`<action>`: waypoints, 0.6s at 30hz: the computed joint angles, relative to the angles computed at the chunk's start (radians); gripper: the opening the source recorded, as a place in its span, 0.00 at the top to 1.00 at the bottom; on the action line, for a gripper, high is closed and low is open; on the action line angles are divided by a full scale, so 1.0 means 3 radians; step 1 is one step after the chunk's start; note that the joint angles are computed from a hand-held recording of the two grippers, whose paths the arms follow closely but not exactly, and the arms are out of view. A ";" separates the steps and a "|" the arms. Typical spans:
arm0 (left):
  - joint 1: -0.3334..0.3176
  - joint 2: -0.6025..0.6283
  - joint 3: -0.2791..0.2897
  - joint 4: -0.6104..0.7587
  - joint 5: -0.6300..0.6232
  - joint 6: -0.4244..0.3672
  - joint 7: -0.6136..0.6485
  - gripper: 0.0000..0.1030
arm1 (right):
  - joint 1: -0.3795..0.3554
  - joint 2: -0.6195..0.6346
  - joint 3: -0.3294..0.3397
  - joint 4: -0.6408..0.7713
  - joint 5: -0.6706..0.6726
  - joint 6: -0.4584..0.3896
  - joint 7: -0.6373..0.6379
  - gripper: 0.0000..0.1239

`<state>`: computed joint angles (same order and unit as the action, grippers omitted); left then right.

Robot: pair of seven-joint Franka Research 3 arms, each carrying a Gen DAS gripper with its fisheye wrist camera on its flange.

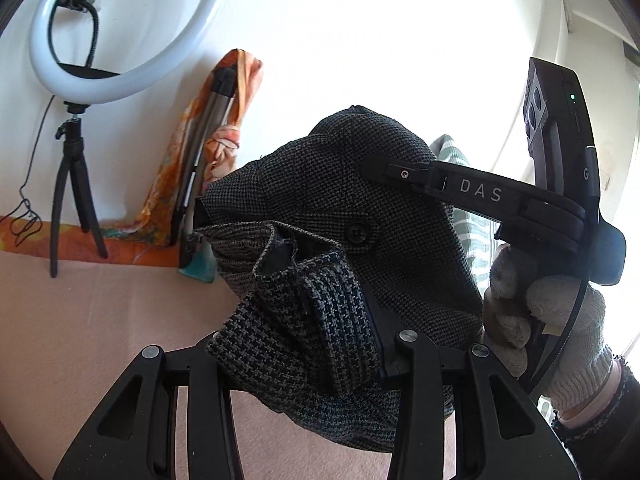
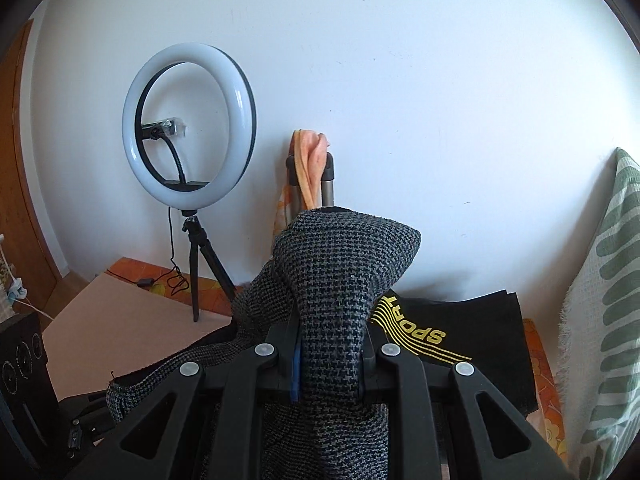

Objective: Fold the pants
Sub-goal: 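Carry the folded shorts with the right gripper onto the clothes stack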

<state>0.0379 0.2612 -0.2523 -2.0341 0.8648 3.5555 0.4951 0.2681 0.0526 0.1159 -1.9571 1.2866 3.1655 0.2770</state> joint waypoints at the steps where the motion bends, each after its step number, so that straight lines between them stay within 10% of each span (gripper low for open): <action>1: -0.0029 0.0054 -0.0008 0.0071 -0.0017 -0.0024 0.0019 0.62 | -0.0016 0.0016 -0.0026 0.0019 -0.0073 -0.0011 0.0063 0.86; 18: -0.0386 0.1061 -0.0230 0.1345 -0.0805 -0.0543 0.1037 0.62 | -0.0542 0.0803 -0.0016 0.0927 -0.0973 -0.0183 0.0593 0.86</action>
<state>-0.0779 0.5794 -0.3213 -1.6306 0.6234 3.3927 0.8061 0.1055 0.2936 0.1111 -1.6791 0.9947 3.1106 0.4550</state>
